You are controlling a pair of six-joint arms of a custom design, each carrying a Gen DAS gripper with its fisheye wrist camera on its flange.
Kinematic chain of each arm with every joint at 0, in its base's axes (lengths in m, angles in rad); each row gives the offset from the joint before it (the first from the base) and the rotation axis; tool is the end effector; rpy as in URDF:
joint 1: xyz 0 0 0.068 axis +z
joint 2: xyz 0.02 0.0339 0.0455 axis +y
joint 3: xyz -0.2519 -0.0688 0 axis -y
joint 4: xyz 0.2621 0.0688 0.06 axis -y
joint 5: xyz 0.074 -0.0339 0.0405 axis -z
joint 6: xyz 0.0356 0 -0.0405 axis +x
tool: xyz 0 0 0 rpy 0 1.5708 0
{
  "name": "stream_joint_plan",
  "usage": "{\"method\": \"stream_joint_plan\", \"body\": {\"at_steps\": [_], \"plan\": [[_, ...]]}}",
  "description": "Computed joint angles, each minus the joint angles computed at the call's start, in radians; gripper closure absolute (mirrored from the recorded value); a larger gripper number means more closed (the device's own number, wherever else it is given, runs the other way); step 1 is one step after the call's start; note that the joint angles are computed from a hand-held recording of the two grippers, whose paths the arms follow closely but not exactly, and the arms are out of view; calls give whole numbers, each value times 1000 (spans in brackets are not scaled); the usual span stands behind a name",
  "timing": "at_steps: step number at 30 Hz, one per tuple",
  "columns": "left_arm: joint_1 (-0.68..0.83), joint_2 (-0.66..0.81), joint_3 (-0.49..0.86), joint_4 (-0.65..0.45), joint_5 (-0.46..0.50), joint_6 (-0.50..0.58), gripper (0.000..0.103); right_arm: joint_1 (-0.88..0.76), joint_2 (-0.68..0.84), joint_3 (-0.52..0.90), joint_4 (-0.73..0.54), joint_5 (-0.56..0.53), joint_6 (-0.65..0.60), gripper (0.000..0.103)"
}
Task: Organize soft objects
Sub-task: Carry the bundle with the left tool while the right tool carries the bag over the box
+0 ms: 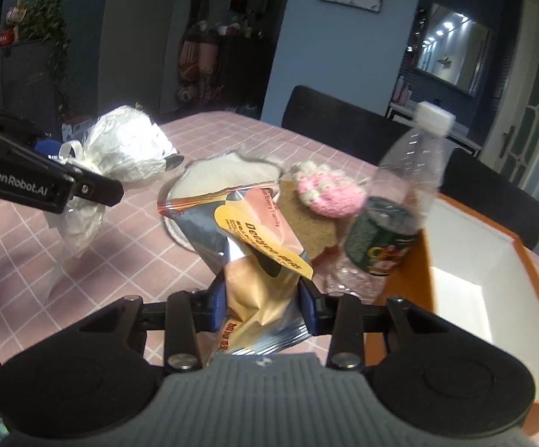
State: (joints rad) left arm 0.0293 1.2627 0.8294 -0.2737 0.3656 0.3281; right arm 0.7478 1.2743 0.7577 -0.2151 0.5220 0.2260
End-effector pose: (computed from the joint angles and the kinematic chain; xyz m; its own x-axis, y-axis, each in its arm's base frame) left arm 0.2885 -0.0043 0.2283 -0.5359 0.2854 -0.7946 0.4405 0.8974 0.0252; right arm 0.2188 0.1787 0.2071 -0.5486 -0.2439 -0.7998 -0.1996 0.9671 -0.1579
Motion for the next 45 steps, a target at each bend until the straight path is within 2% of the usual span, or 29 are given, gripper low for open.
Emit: {"method": "stream_joint_plan", "body": {"at_steps": [4, 10, 14, 18, 21, 26, 30, 35, 37, 42, 45], "plan": [[-39, -48, -9, 2, 33, -15, 46, 10, -179, -28, -116, 56, 25, 64], [-154, -105, -7, 33, 74, -56, 46, -33, -396, 10, -351, 113, 58, 64], [-261, -98, 23, 55, 72, -72, 45, -136, -470, 51, -464, 100, 56, 64], [-390, -36, 88, 70, 37, -66, 45, -340, -495, 73, -492, -33, 25, 64], [-483, 76, 188, 49, -12, -63, 45, -515, -463, 78, -466, -169, -5, 64], [-617, 299, 392, -28, -164, -50, 45, -708, -296, 92, -383, -321, -74, 64], [-690, 491, 553, -72, -318, -37, 45, -784, -139, 123, -326, -331, -174, 64], [-739, 692, 766, -168, -453, -15, 45, -883, 13, 177, -268, -431, -304, 64], [-758, 753, 839, -209, -508, 5, 45, -882, 54, 203, -255, -435, -338, 64], [-780, 874, 985, -288, -601, 35, 45, -869, 156, 254, -201, -421, -441, 64], [-777, 914, 1035, -321, -631, 32, 44, -885, 222, 287, -174, -451, -485, 64]]}}
